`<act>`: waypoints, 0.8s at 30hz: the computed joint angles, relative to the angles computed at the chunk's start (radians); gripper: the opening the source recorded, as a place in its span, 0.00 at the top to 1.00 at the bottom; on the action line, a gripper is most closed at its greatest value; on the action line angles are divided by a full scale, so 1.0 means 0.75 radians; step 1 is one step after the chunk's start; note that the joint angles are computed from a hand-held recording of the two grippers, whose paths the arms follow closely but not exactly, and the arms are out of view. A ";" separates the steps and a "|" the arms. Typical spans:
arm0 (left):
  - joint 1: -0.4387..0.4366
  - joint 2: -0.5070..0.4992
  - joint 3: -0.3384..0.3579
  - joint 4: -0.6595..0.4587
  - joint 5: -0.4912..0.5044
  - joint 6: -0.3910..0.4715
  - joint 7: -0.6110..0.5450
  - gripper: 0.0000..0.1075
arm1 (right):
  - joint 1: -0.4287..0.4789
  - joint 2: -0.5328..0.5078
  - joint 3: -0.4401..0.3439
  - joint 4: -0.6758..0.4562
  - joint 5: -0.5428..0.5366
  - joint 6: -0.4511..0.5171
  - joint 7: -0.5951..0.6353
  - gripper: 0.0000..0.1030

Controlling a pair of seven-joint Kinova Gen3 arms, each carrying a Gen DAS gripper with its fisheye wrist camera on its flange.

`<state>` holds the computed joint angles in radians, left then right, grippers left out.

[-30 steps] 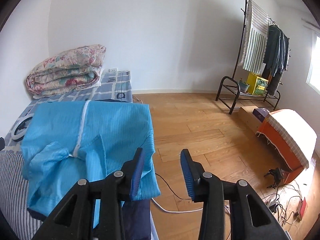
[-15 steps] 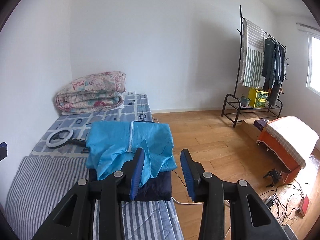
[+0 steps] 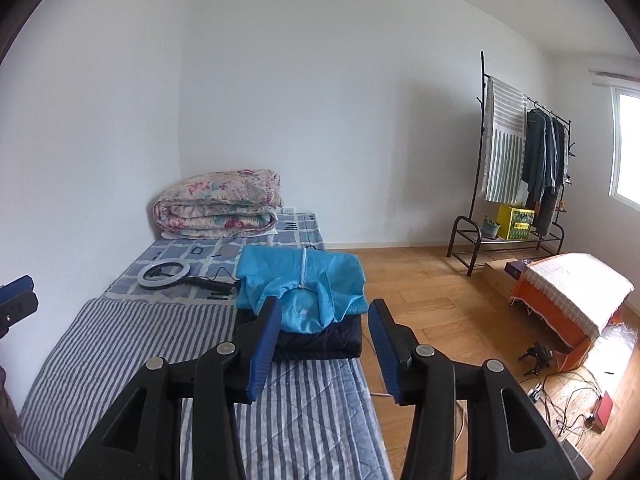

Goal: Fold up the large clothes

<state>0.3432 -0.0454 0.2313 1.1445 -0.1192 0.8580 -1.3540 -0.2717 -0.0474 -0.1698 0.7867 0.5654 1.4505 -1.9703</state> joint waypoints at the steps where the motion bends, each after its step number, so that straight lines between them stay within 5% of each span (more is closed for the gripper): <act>1: 0.002 -0.020 0.000 0.032 -0.001 -0.004 0.001 0.47 | -0.008 -0.029 -0.013 0.048 0.004 -0.006 -0.034 0.54; 8: -0.049 -0.201 0.030 0.343 0.031 -0.128 0.042 0.39 | 0.030 -0.177 -0.243 0.371 0.188 -0.043 -0.275 0.42; 24: -0.079 -0.185 0.082 0.601 0.022 -0.268 0.067 0.28 | 0.129 -0.269 -0.325 0.794 0.130 -0.206 -0.529 0.32</act>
<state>0.2840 -0.1844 0.2930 1.5957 -0.1027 0.6573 -1.3037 -0.1753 -0.2489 -0.4133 1.3820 0.6631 1.2957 -2.3668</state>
